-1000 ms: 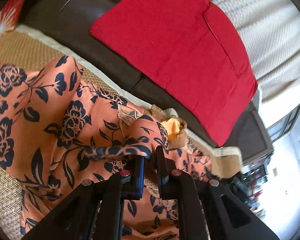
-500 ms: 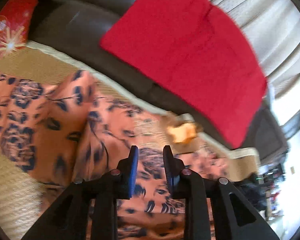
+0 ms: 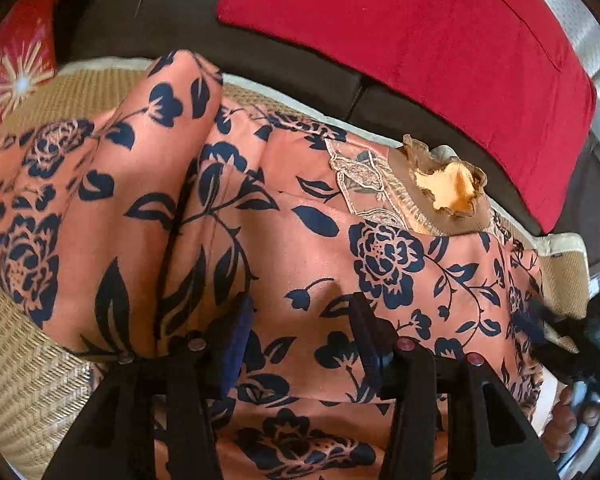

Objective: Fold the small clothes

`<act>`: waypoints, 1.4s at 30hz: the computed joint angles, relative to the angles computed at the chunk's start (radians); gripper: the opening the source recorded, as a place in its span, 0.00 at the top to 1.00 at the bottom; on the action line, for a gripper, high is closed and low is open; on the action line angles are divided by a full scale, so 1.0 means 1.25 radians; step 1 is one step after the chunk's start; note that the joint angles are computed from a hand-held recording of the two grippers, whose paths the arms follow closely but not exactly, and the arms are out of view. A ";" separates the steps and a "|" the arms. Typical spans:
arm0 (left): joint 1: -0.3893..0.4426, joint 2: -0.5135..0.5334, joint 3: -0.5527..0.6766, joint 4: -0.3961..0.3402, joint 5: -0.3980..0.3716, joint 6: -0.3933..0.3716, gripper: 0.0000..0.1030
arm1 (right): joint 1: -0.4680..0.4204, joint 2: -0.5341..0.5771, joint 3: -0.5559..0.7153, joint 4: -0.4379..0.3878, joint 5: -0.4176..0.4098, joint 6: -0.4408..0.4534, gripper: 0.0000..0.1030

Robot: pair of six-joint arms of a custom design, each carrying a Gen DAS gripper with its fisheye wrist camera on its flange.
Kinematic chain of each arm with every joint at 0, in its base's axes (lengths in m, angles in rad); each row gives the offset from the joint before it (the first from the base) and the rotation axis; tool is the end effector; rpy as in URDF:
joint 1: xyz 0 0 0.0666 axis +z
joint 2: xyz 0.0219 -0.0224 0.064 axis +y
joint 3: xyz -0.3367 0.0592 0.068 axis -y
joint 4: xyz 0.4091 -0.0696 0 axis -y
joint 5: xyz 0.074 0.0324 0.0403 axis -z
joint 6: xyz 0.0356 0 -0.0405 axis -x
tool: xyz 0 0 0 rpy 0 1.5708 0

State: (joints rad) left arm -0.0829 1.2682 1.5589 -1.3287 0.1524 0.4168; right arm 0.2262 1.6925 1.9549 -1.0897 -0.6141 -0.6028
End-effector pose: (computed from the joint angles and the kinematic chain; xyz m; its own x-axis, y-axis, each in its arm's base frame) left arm 0.4317 -0.0417 0.4954 -0.8492 -0.3310 -0.4115 -0.2024 0.9237 -0.3252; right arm 0.5753 0.1530 0.4866 -0.9103 0.2660 -0.3171 -0.0574 0.6776 0.7332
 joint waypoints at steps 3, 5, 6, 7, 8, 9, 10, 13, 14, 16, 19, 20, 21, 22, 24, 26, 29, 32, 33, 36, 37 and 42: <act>0.022 -0.030 -0.004 0.021 0.017 0.019 0.51 | 0.012 0.019 0.016 -0.028 0.018 -0.010 0.59; 0.043 -0.055 -0.005 0.035 0.004 0.027 0.50 | 0.010 0.009 0.007 0.002 0.007 -0.024 0.58; 0.048 -0.059 -0.002 0.041 -0.008 0.037 0.47 | 0.010 0.005 0.001 0.018 0.006 -0.034 0.51; 0.067 -0.077 -0.008 0.052 -0.023 0.050 0.44 | 0.010 0.004 0.001 0.020 0.010 -0.040 0.46; 0.084 -0.088 -0.011 0.058 -0.034 0.063 0.36 | 0.012 0.007 0.006 0.014 0.016 -0.044 0.40; 0.111 -0.101 -0.018 0.065 -0.046 0.084 0.30 | 0.013 0.010 0.005 0.011 0.014 -0.051 0.40; 0.136 -0.111 -0.017 0.063 -0.056 0.110 0.29 | 0.013 0.011 0.003 0.016 0.010 -0.057 0.40; 0.231 -0.136 -0.038 0.060 -0.051 0.168 0.29 | 0.012 0.015 0.012 0.015 0.005 -0.060 0.39; 0.260 -0.139 -0.040 0.049 -0.047 0.176 0.29 | 0.012 0.016 0.014 0.014 0.006 -0.062 0.39; 0.324 -0.146 -0.049 0.032 -0.046 0.196 0.29 | 0.012 0.013 0.009 0.018 0.006 -0.062 0.39; 0.381 -0.156 -0.060 0.027 -0.086 0.204 0.29 | 0.008 0.000 -0.016 0.029 0.007 -0.052 0.38; 0.386 -0.159 -0.064 0.029 -0.116 0.203 0.29 | 0.008 0.001 -0.014 0.027 0.008 -0.048 0.38; 0.400 -0.162 -0.068 0.030 -0.142 0.200 0.29 | 0.008 -0.001 -0.018 0.028 0.009 -0.046 0.38; 0.422 -0.169 -0.075 0.030 -0.155 0.201 0.29 | 0.009 -0.001 -0.016 0.027 0.010 -0.043 0.38; 0.468 -0.178 -0.089 0.031 -0.142 0.213 0.29 | 0.011 0.002 -0.016 0.030 0.010 -0.039 0.38; 0.516 -0.178 -0.103 0.039 -0.118 0.222 0.29 | 0.014 0.005 -0.015 0.033 0.011 -0.038 0.38; 0.574 -0.187 -0.128 0.064 -0.110 0.221 0.29 | 0.016 0.006 -0.017 0.037 0.010 -0.037 0.38; 0.614 -0.197 -0.150 0.103 -0.123 0.213 0.29 | 0.017 0.007 -0.016 0.036 0.013 -0.028 0.38; 0.626 -0.200 -0.159 0.117 -0.130 0.203 0.29 | 0.018 0.007 -0.015 0.034 0.014 -0.023 0.38; 0.647 -0.199 -0.174 0.147 -0.151 0.147 0.29 | 0.018 0.009 -0.013 0.033 0.013 -0.021 0.38; 0.654 -0.194 -0.176 0.149 -0.144 0.125 0.29 | 0.018 0.010 -0.011 0.032 0.012 -0.020 0.38; 0.662 -0.187 -0.199 0.196 -0.118 0.097 0.30 | 0.019 0.018 -0.001 0.030 0.011 -0.015 0.37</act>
